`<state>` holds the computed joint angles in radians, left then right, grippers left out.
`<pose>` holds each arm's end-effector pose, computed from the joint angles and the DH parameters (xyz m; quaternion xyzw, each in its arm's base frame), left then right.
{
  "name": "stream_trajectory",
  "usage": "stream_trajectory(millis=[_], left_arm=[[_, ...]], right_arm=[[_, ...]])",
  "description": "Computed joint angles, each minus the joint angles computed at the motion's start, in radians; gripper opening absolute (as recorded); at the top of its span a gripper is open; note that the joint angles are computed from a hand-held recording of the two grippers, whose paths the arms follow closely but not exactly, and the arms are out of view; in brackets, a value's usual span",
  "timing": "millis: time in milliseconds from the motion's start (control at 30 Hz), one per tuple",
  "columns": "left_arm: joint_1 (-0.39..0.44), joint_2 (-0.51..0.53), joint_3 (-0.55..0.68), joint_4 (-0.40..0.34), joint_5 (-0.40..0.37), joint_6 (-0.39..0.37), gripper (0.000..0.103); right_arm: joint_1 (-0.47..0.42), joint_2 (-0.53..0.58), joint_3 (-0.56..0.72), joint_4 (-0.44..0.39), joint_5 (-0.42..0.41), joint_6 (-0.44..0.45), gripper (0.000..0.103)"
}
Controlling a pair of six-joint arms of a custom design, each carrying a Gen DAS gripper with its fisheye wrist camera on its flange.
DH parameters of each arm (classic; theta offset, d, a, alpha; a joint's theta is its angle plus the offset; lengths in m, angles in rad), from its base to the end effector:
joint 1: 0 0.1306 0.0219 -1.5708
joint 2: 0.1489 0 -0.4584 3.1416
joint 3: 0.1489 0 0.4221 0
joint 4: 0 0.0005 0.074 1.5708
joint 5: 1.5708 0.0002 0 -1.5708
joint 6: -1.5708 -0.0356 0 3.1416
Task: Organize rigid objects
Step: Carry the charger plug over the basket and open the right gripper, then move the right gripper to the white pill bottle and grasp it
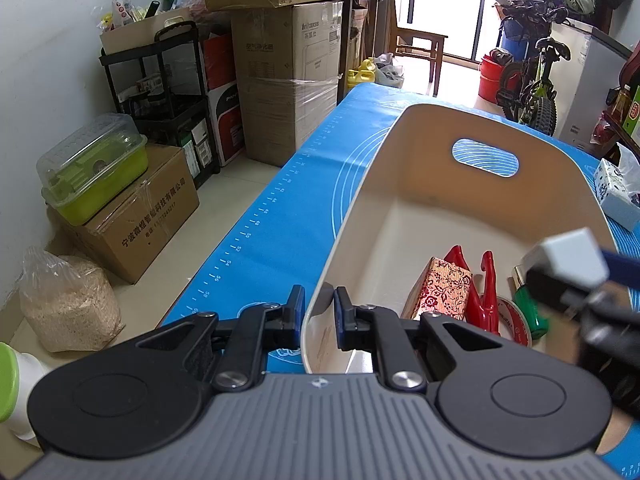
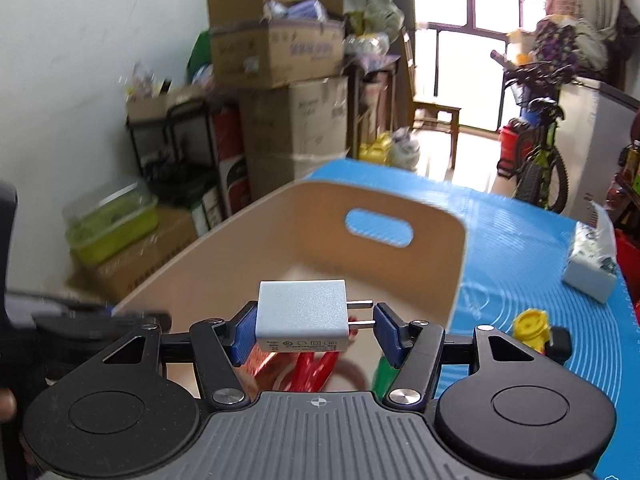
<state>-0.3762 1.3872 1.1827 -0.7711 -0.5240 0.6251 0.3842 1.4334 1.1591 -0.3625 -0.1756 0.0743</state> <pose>0.4508 -0.1595 0.4161 -0.1900 0.9069 0.0813 0.3673 0.4809 0.2006 0.4096 -0.2406 0.8572 0.1466 0.4310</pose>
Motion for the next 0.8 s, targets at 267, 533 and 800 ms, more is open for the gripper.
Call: stream_trajectory(millis=[267,533,800], left_arm=[[0.0,0.0,0.0,0.0,0.0,-0.001,0.017],[0.001,-0.003,-0.002,0.003,0.002,-0.008,0.017],[0.003,-0.006,-0.005,0.006,0.006,-0.01,0.017]], right_arm=[[0.027,0.03,0.013,-0.093,0.027,0.071,0.064],[0.0,0.013,0.012,-0.099,0.007,0.062,0.074],[-0.092,-0.023,0.012,-0.061,-0.083,-0.017,0.09]])
